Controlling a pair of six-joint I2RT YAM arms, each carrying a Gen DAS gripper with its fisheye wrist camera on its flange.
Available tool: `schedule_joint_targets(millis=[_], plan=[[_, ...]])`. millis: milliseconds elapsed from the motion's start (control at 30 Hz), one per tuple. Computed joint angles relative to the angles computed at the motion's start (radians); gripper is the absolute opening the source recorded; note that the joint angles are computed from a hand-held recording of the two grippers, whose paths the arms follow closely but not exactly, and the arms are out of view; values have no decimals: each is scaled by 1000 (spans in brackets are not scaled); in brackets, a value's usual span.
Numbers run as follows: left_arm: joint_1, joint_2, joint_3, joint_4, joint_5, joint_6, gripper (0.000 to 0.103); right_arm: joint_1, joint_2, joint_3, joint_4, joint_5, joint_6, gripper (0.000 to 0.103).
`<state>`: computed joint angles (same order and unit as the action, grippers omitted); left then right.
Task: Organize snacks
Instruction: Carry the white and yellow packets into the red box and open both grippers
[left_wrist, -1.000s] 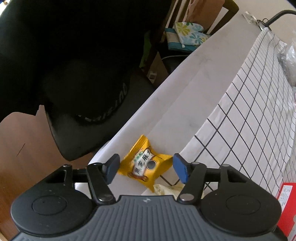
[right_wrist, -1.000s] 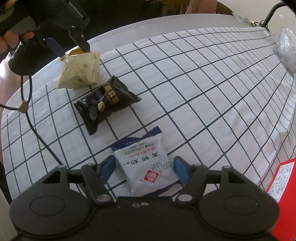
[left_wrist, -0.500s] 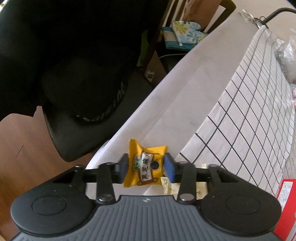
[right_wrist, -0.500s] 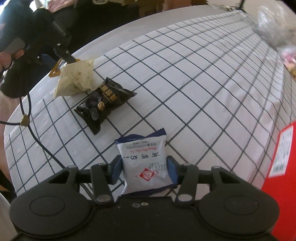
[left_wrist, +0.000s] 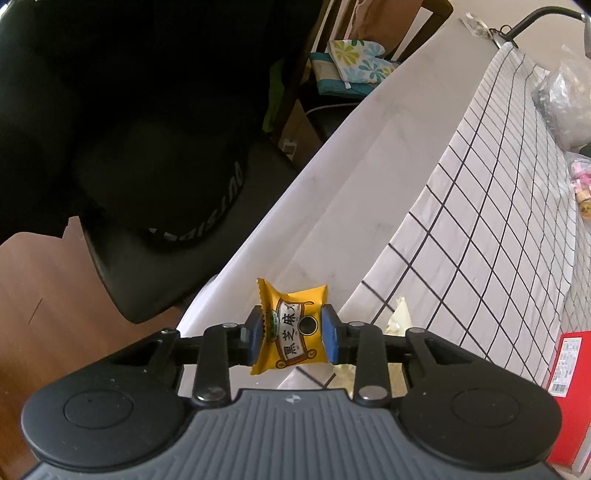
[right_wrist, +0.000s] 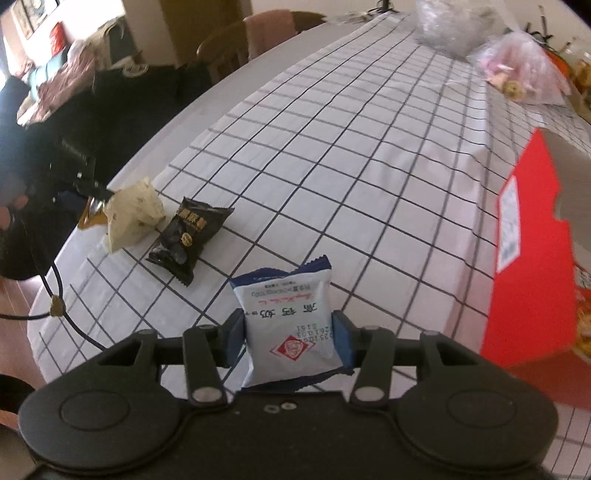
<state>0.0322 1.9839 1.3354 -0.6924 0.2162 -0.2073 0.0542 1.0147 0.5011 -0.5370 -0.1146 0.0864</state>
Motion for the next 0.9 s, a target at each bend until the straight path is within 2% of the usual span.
schedule_joint_targets(millis=[300,500,700,900], plan=[[23,-147,-104,10,39,47,31,-50,-211,8,-164,9,45,48],[13,-254,-142,-18,69,69,31,-131,-299,28,-243,-7,25,48],[-53,-323,-146,-60,101,88,31,-298,-350,68,-318,-66,-63,48],[-174,-378,-130,-74,120,50,31,-631,-357,126,-388,-208,-286,48]])
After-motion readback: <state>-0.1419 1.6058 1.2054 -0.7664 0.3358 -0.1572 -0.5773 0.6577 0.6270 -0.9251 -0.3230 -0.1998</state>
